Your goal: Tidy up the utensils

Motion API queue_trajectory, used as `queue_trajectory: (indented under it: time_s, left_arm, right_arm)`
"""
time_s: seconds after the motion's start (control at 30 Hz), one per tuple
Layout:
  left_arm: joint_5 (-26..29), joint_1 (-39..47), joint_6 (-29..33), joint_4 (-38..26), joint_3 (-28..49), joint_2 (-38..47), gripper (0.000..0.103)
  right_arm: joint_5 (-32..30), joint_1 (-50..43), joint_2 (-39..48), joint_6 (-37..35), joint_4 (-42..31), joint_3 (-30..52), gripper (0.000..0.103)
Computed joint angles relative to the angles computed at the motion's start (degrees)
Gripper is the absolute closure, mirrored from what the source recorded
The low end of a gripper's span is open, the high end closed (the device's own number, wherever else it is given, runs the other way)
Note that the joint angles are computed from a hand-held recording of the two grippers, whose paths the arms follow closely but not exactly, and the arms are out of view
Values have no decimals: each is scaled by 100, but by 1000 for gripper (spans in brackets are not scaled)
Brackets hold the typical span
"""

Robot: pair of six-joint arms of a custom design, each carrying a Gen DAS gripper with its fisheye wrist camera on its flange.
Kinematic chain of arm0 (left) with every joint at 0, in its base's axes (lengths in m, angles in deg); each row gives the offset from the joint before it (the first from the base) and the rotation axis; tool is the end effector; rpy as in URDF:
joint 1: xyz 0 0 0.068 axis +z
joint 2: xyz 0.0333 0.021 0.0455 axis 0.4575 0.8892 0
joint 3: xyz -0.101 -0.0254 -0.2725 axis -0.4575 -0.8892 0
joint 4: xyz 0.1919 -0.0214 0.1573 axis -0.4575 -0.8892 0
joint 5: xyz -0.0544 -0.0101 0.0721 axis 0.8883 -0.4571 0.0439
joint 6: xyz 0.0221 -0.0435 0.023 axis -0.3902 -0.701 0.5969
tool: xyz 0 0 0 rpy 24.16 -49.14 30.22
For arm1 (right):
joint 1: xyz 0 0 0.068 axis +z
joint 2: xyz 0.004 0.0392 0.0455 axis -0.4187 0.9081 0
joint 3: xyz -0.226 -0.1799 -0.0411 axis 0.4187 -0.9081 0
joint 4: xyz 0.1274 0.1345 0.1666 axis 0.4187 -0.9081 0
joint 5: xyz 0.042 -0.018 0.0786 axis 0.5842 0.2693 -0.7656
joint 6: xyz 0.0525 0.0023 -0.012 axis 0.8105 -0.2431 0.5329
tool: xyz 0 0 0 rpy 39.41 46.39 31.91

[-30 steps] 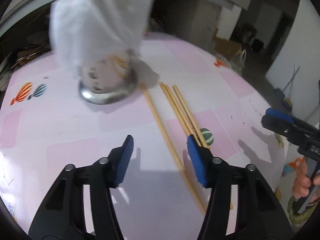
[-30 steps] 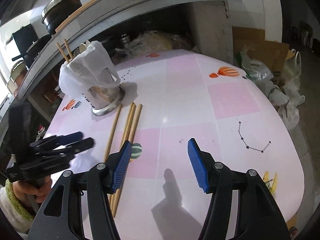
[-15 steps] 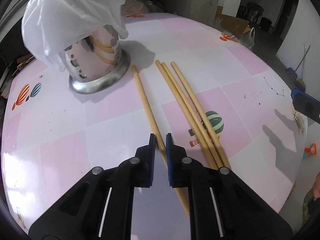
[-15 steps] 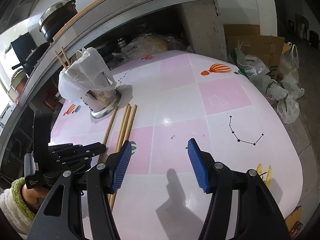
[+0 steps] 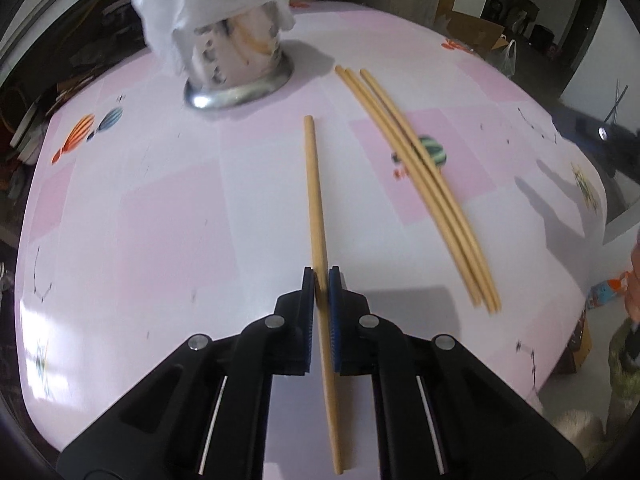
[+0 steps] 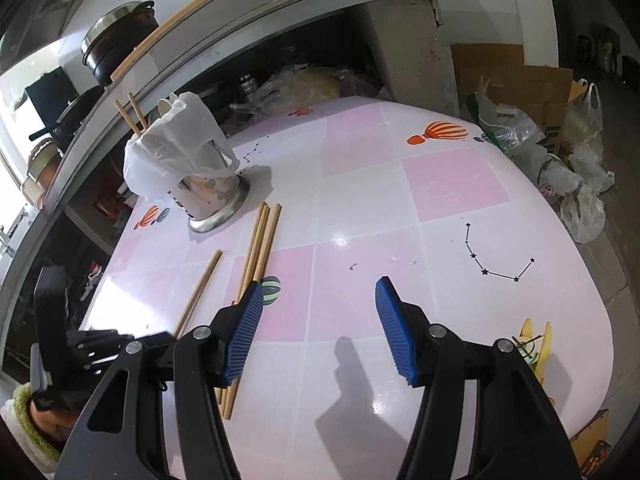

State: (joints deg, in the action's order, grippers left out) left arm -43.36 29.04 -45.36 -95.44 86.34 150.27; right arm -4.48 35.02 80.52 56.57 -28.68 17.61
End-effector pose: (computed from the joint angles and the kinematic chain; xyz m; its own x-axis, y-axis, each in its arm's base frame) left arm 0.2163 0.0007 0.1957 -0.8383 0.3426 -0.4240 0.3783 0.9257 0.0000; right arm 0.1285 0.1858 0.2240 -0.7114 0.3116 -0.6300 0.0745 0.9247 0.3732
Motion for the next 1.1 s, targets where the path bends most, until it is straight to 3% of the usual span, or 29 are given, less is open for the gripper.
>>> queue_trajectory:
  time_s: [0.23, 0.37, 0.5, 0.77, 1.1]
  left_arm:
    - [166, 278, 182, -205, -25, -123, 95]
    - [246, 285, 223, -156, 39, -193, 73]
    - [343, 253, 238, -61, 205, -190, 65]
    - [364, 41, 87, 80, 568, 307, 64]
    - [-144, -520, -212, 425, 1195, 1245, 64]
  right_arm:
    - [-161, 0, 163, -64, 107, 57, 46]
    - [-253, -17, 214, -70, 105, 91, 46]
    - [-287, -13, 253, -81, 108, 126, 46]
    - [-386, -42, 387, -196, 160, 209, 46]
    - [-482, -111, 462, -241, 218, 242, 46]
